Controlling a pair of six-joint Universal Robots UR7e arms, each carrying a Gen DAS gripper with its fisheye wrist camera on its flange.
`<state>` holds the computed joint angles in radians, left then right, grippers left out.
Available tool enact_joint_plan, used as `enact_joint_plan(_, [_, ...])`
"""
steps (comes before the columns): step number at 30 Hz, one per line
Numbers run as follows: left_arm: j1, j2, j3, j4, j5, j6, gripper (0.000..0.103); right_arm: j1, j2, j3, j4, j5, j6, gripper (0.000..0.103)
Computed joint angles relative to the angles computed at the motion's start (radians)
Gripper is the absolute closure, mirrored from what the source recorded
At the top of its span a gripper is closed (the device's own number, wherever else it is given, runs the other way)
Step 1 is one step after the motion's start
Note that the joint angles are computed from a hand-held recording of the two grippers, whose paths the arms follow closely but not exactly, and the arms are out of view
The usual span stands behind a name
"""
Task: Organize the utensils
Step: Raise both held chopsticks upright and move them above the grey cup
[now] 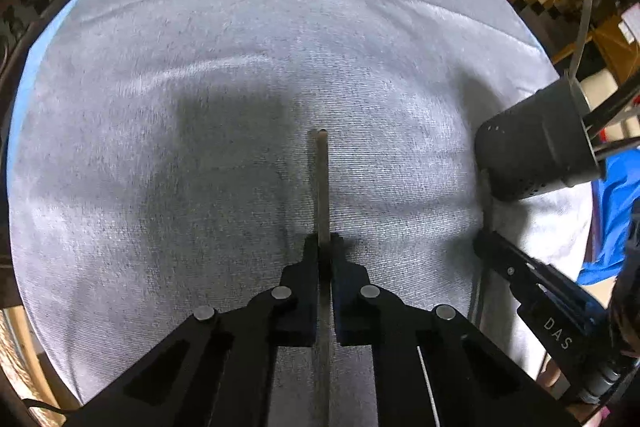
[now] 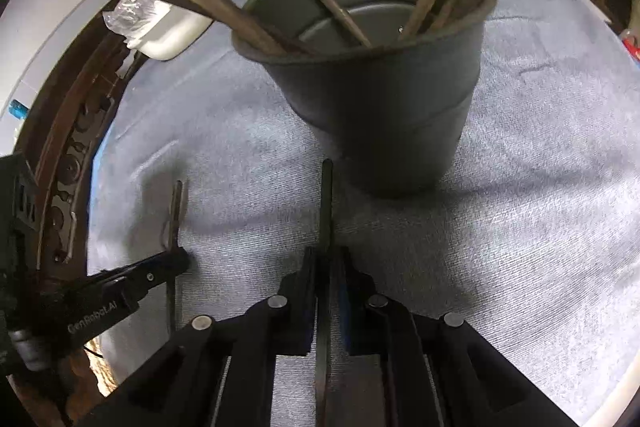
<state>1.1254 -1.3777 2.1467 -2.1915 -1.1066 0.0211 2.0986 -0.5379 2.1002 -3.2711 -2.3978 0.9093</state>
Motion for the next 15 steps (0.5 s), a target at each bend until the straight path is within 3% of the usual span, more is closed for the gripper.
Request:
enact_joint_plan(11, [-0.010,-0.106,0.012,0.019,-0.019,0.013,0.097,0.047,0.014,0.023,-0.169,-0.002,-0.090,0.095])
enact_joint_plan(15, [-0.023,-0.150,0.019,0.021,-0.024,0.032,0.097,0.062,0.025,0.008,-0.181,-0.011,-0.098,0.095])
